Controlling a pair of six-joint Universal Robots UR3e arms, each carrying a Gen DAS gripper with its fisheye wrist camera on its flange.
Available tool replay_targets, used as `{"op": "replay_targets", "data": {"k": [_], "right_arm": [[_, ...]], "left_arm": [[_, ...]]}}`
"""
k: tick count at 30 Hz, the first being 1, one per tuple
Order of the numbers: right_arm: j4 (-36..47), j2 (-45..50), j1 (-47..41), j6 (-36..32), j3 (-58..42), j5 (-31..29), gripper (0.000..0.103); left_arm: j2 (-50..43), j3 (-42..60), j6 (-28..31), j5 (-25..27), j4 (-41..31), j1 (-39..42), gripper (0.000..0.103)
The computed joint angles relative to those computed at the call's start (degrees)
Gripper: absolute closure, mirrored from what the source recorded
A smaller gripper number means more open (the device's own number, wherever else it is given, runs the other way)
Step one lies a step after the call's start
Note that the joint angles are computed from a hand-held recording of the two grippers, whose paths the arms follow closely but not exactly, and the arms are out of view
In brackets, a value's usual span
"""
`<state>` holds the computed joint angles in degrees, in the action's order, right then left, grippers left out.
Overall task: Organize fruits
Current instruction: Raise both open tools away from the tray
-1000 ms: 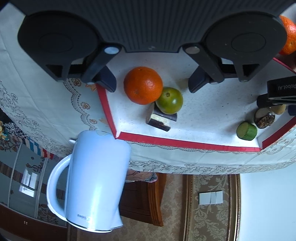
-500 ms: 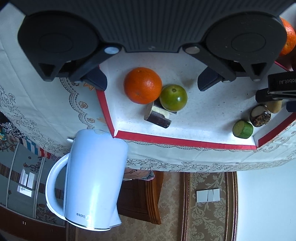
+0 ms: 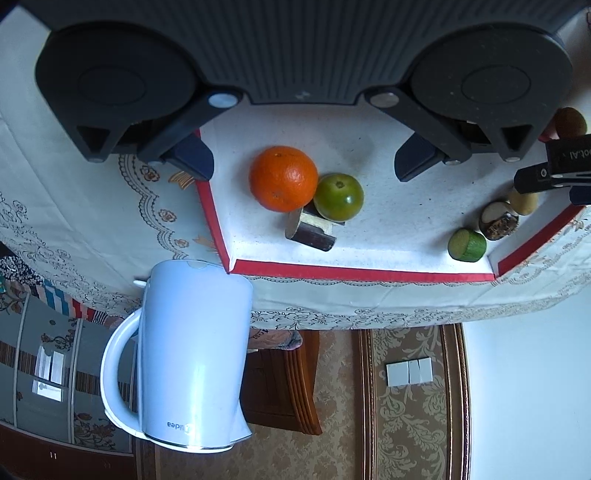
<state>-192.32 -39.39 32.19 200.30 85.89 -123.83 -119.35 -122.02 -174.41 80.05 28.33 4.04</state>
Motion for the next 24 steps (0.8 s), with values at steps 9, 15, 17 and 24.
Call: {"op": "replay_targets", "data": {"k": [9, 15, 17, 24], "right_arm": [[-1.55, -0.48, 0.45, 0.23, 1.73, 0.15, 0.0], [-3.98, -0.97, 0.88, 0.06, 3.47, -0.09, 0.0], [-4.86, -1.25, 0.92, 0.13, 4.2, 0.05, 0.0], [-6.51, -2.09, 1.11, 0.44, 6.21, 0.52, 0.0]], "left_arm": [[2.2, -4.51, -0.06, -2.36, 3.05, 1.95, 0.02], [4.74, -9.94, 0.45, -6.93, 6.19, 5.04, 0.02], [5.06, -10.49, 0.48, -7.5, 6.35, 5.43, 0.02], [6.04, -12.36, 1.17, -8.93, 6.89, 6.61, 0.02]]}}
